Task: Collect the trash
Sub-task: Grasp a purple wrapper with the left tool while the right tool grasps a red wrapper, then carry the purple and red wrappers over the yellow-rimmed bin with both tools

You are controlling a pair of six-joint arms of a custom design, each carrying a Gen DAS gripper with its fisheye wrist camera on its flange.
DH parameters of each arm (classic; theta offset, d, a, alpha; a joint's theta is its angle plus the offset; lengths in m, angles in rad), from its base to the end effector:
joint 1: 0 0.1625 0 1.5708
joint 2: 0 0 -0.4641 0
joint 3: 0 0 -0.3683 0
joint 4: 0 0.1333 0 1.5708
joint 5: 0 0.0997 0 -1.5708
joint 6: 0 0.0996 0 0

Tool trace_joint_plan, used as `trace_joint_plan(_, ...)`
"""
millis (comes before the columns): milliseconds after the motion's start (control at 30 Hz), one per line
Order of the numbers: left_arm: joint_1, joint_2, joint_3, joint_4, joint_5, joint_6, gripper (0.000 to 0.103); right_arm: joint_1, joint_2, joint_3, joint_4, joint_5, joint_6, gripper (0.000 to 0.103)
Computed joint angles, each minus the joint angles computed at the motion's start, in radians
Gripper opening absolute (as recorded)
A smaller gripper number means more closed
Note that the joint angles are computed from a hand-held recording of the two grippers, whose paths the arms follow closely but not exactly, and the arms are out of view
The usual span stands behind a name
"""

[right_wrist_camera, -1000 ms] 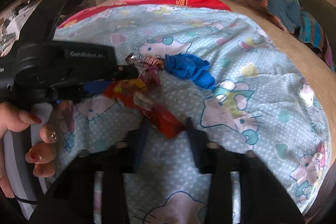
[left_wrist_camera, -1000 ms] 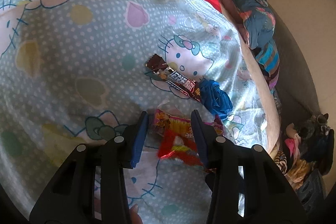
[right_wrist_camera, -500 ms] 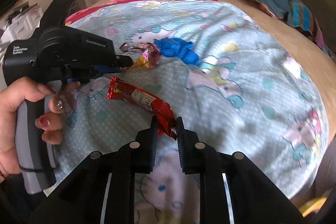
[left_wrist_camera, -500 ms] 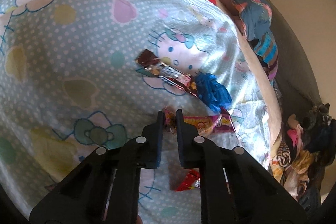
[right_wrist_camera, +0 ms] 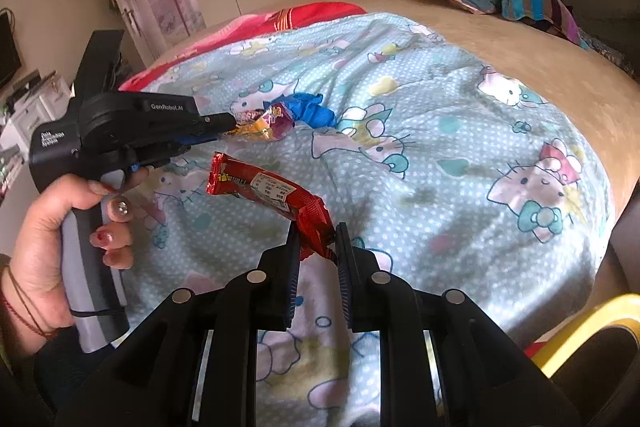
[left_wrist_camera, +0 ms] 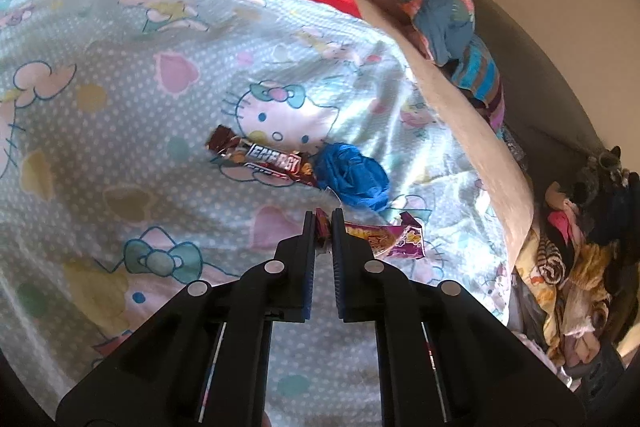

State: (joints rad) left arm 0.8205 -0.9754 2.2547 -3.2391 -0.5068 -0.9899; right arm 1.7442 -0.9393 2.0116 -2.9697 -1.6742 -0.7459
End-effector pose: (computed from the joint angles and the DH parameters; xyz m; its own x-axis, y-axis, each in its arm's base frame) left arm -0.1638 -0.4990 0.1871 -0.8463 -0.5173 -0.1269 -0.1396 0.4453 -0.8844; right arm 0.2206 -0.5464 0.1518 -0.6129 -0.7352 0.2895 -0.7888 0.5909 -0.1693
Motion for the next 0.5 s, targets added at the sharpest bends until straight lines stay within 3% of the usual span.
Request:
trace_joint_plan(233,-0.052,0.007,0.012,-0.046,0.059,0.061,0.004,-0.011,-0.044,0.021,-0.014,0.04,0.024,0.017)
trace_joint_plan(500,-0.091,0.016,0.02,-0.088,0.073,0.098,0.004,-0.033,-0.102,0.054,-0.043,0.07,0.041,0.017)
